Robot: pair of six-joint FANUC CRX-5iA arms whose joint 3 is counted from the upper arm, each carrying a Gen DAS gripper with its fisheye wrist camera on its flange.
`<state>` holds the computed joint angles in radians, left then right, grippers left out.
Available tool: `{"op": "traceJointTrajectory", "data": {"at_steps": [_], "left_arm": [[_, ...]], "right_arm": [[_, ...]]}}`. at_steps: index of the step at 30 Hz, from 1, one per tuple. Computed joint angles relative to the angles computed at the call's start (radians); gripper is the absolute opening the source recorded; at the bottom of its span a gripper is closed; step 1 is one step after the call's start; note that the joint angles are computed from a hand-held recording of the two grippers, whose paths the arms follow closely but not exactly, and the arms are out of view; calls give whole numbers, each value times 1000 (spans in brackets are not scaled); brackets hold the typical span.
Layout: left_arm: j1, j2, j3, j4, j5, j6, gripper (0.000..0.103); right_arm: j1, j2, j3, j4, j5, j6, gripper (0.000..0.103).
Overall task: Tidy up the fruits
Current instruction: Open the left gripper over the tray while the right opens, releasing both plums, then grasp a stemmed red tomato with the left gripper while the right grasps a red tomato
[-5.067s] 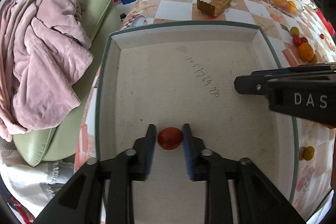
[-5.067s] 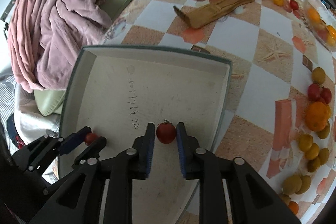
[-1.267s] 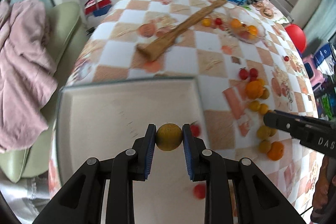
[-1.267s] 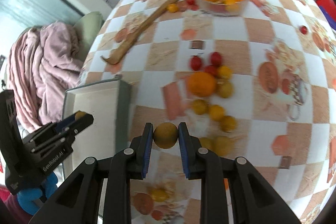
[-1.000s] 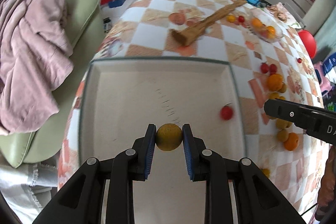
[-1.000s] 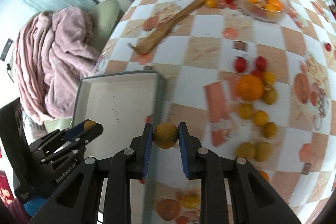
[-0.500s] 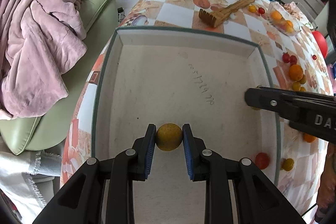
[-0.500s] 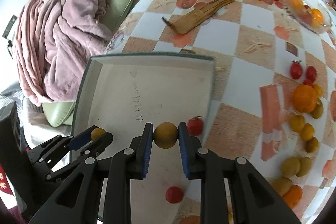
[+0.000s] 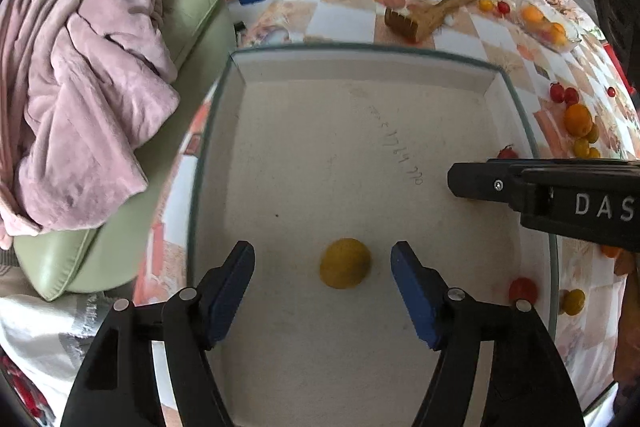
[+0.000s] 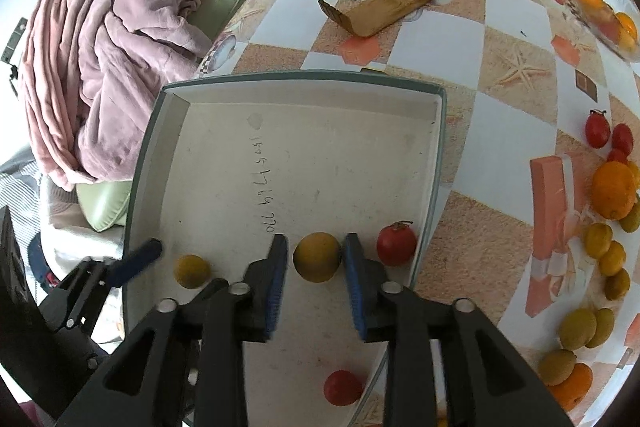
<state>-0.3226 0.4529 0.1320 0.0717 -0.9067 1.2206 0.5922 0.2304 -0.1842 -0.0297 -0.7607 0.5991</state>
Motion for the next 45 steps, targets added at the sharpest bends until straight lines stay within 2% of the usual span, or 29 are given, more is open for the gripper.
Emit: {"op": "traceJointTrajectory", "data": {"at_steps": [4,5,7,12,17,22,28,36,45], "left_arm": [[-1,9,21,-15,-26,0,72],[-2,10,25,-17,-30,-1,72],[-5,7,28,-14,-34,-6,72],[-32,13,58,-13,-51,-28,72],[-74,30,104,38,-51,-70,72],[-126,71,170,82,-64,-102,72],[-190,145,291,99,-109,-87,72],[-260,329,547,106,-205,-5,72],[-306,531,840,83,-350,55,72]], "right_arm": [[0,-48,-39,4,59,-26,65],[4,-64,-54,22,69,-46,74],[16,-104,-96,80,91,-107,79],[16,-191,-182,157,84,-239,79],[7,-300,-293,254,24,-378,79],[-18,-398,-383,300,-45,-468,79],[-82,-501,-469,331,-112,-520,79],[-214,-552,-510,346,-145,-460,79],[-379,-511,-504,371,-123,-314,79]]}}
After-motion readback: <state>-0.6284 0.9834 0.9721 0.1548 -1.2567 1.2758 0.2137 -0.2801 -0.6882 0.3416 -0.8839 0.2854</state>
